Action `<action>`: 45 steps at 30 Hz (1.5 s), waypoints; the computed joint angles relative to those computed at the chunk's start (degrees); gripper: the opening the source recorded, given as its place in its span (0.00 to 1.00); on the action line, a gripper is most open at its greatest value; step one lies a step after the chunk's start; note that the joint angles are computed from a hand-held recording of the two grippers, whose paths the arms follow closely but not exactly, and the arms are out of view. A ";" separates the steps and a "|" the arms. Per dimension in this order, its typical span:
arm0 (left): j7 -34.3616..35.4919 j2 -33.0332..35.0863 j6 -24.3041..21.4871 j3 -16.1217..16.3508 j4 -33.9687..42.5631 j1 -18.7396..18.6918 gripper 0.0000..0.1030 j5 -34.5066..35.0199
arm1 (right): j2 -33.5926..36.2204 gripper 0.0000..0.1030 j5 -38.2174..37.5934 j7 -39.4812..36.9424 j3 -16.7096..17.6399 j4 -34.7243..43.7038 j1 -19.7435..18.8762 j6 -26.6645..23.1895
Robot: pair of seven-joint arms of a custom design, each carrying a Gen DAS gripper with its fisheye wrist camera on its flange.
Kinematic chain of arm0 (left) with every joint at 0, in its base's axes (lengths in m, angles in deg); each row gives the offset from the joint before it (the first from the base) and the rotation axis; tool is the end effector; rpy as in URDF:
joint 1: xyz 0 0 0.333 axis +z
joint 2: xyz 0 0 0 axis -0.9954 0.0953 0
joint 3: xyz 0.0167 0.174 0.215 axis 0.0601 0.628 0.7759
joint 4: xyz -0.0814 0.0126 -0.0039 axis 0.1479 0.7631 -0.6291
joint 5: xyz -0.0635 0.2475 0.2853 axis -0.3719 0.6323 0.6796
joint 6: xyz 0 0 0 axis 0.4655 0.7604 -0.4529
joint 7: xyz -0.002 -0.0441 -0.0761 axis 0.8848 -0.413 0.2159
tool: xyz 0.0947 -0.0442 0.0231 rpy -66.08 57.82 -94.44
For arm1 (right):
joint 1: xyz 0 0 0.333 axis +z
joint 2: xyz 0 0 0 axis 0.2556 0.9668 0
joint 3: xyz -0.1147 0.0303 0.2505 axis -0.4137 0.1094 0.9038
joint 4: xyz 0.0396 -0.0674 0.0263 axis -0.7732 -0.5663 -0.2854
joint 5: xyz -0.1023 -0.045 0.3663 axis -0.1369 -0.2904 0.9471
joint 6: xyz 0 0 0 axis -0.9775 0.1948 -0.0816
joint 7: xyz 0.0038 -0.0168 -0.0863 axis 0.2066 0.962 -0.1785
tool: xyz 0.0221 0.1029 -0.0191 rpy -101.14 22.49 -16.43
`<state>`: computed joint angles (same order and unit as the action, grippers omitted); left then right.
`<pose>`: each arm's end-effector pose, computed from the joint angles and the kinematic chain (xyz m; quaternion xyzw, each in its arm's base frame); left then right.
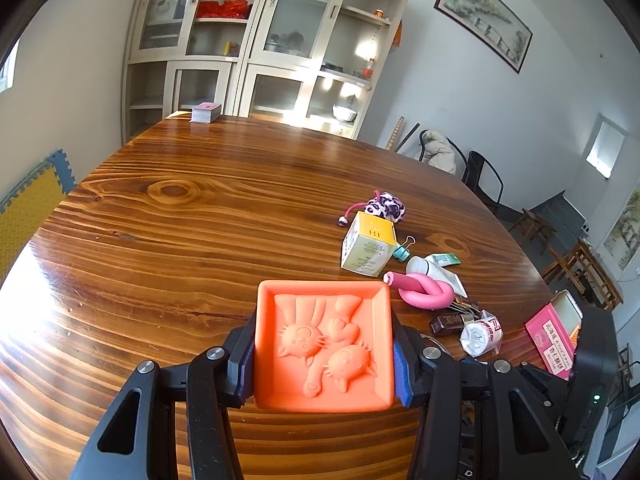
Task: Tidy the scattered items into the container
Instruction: 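Grasp the metal clip with the right gripper while the left gripper holds the orange block, then carry the metal clip and orange block over the pink tin with both grippers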
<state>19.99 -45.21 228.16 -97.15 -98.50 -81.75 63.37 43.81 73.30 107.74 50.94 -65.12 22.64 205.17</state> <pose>0.5408 -0.1233 0.4898 -0.7669 0.4732 -0.3442 0.2636 0.6494 0.1817 0.4641 -0.8688 0.3687 -0.1267 0.3052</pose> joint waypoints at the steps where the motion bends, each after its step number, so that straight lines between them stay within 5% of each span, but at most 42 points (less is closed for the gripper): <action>1: 0.11 0.01 0.02 -0.01 0.02 -0.05 0.52 -0.02 | 0.39 0.59 -1.01 0.96 -0.34 0.25 0.44 0.14; 3: 0.33 0.12 0.00 -0.04 0.14 -0.16 0.52 -0.07 | 0.32 0.39 -0.55 0.39 0.04 -0.20 0.15 1.08; 12: 0.93 0.88 -0.55 0.17 0.83 -0.91 0.52 -0.12 | -2.77 0.39 7.96 -3.90 1.01 -2.70 -2.05 0.74; 22: -0.71 3.14 -3.51 -0.02 4.01 -3.43 0.52 2.36 | -7.35 0.39 17.82 -7.41 -1.69 -5.61 -2.79 1.36; 32: 4.02 9.56 -7.48 1.31 12.74 -10.15 0.52 1.83 | -9.02 0.39 23.09 -7.74 -5.36 -5.98 -5.40 2.15; 45: 18.88 23.37 -11.72 3.72 31.81 -20.70 0.52 -6.58 | -8.57 0.39 28.99 -7.05 -8.51 -4.49 -11.40 5.30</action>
<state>38.88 -21.84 216.44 -93.43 -66.68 -102.45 56.79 35.24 102.30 100.69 42.43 -69.61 11.23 210.46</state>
